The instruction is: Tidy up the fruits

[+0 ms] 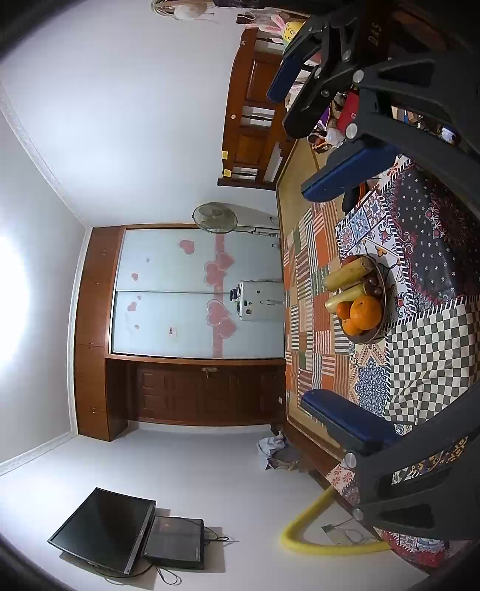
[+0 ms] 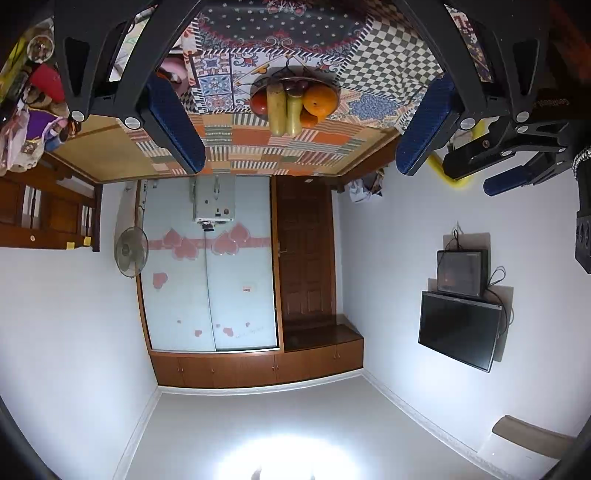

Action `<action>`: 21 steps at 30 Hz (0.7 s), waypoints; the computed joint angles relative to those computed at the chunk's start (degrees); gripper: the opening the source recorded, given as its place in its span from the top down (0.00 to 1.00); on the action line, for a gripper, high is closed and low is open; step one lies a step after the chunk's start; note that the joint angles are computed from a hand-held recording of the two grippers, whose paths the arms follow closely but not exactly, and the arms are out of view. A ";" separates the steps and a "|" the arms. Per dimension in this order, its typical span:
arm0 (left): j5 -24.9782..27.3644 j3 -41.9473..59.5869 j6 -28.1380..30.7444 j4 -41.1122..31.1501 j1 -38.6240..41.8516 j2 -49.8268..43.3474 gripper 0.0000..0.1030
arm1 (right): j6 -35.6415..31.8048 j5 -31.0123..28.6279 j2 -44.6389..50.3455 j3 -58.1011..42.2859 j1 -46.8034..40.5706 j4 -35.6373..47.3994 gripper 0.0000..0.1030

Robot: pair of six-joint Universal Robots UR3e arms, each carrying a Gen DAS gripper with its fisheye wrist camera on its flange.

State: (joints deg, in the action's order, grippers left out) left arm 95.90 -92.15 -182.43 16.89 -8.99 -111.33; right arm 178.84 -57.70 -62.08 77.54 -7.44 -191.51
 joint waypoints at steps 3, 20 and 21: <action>-0.20 -0.02 0.04 -0.06 0.06 0.04 0.00 | -0.10 -0.03 -0.31 0.12 0.05 0.30 0.00; -0.62 -1.27 0.05 1.42 -0.05 0.05 0.00 | -0.20 0.34 -1.31 1.32 -0.10 0.13 0.00; -0.60 -1.27 0.09 1.44 -0.07 0.06 0.00 | -0.17 0.27 -1.34 1.31 -0.09 0.16 0.00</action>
State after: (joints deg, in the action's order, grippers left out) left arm 95.30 -93.42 -182.34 18.33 -9.06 -111.27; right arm 178.66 -57.43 -63.41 78.85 -7.53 -191.35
